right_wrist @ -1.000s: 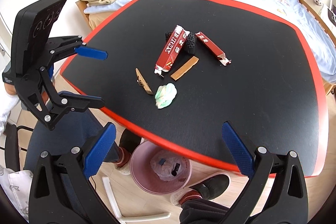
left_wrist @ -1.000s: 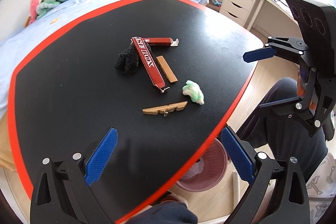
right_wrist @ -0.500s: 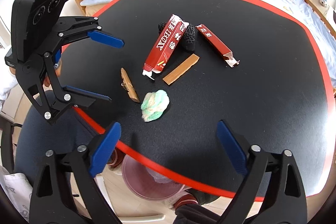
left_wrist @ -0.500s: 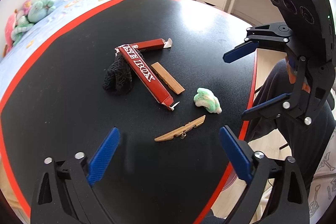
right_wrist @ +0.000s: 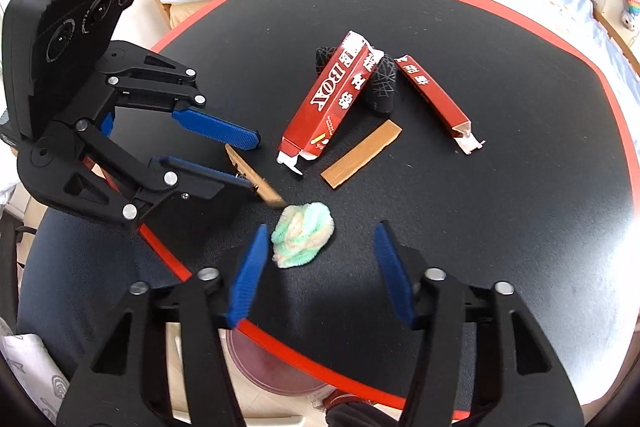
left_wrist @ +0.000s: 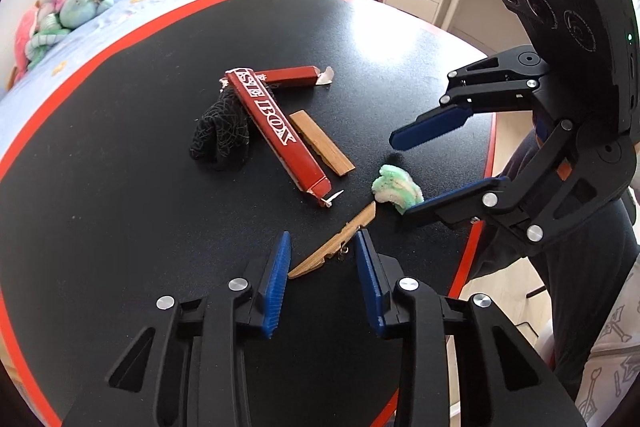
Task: Collect trash
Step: 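Grasp the green paper with the right gripper while the left grasps the wooden clothespin, then carry both items over the wastebasket and open both grippers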
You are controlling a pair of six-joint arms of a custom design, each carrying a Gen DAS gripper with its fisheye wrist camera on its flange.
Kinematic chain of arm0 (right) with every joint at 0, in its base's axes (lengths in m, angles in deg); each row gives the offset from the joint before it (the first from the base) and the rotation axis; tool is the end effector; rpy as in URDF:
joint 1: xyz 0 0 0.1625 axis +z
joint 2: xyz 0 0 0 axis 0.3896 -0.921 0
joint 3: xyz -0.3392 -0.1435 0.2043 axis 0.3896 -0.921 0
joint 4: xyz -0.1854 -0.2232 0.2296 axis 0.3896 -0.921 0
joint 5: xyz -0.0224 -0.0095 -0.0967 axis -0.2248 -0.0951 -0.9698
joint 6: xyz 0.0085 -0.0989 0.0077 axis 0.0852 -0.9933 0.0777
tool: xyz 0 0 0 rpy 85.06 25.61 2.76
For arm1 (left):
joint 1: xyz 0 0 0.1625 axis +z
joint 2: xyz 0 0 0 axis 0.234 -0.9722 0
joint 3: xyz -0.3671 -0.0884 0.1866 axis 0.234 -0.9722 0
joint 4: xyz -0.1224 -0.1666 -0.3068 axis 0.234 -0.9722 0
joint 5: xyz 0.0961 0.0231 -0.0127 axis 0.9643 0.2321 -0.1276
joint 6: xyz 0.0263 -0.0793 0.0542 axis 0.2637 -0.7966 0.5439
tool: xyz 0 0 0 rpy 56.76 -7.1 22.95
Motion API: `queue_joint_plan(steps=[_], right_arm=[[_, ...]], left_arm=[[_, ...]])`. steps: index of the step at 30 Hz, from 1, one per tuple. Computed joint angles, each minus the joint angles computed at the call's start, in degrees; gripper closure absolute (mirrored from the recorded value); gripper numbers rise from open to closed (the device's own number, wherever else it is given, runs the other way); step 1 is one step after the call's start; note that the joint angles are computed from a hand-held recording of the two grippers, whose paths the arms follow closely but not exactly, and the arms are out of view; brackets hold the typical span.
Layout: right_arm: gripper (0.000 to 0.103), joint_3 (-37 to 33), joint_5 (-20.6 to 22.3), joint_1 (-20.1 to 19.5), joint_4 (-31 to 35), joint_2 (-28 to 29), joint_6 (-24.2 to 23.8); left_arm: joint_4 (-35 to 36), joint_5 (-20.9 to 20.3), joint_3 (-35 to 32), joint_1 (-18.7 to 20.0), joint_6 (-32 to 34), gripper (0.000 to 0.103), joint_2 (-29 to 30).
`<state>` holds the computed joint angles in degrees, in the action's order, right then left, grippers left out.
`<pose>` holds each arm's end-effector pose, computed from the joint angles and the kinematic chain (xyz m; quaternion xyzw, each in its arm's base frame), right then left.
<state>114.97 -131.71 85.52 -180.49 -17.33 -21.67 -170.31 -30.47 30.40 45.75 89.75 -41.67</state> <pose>0.2774 -0.5338 0.1025 0.4207 -0.8828 0.0321 0.2065 -0.0953 -0.5078 0.2101 0.3763 0.8952 -0.1022 0.2159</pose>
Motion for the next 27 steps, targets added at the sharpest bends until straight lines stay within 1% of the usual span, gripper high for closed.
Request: queue_joint_plan(steps=[1,3,4,5,9,11,16,24,27], right_arm=[[0.06,-0.1,-0.1,0.1,0.0,0.2,0.0],[0.07,0.0,0.1,0.1,-0.5,0.3,-0.4],[0.073,0.1,0.2,0.2,-0.6,0.3,-0.3],[0.081,0.1,0.1,0.2,-0.7,0.3,-0.2],[0.084,0.2,0.3,-0.1,-0.9,0.0,-0.1],[0.084,0.5,0.5,-0.1,-1.1,-0.5,0.2],[0.084,2.1,1.0,0.3,-1.9,-2.8,1.0],[0.084,5.0,2.5,1.6,-1.3,-8.1,3.2],[0.084,7.0,3.2,2.1,-1.5,-10.6,3.9]], left_arm=[[0.1,0.2,0.2,-0.1,-0.3,0.076,-0.1],[0.3,0.8,0.7,-0.5,-1.9,0.078,-0.5],[0.4,0.9,0.8,-0.5,-2.4,0.09,-0.7],[0.4,1.9,1.2,-0.8,-3.6,0.09,-0.9],[0.2,3.0,1.7,-1.6,-6.0,0.092,-1.2],[0.3,3.0,1.4,-1.7,-7.0,0.092,-1.1],[0.2,2.8,2.8,-3.5,-11.6,0.092,-3.0],[2.1,5.1,6.1,-8.8,-20.6,0.092,-7.5],[2.0,5.5,7.6,-10.9,-22.8,0.092,-9.1]])
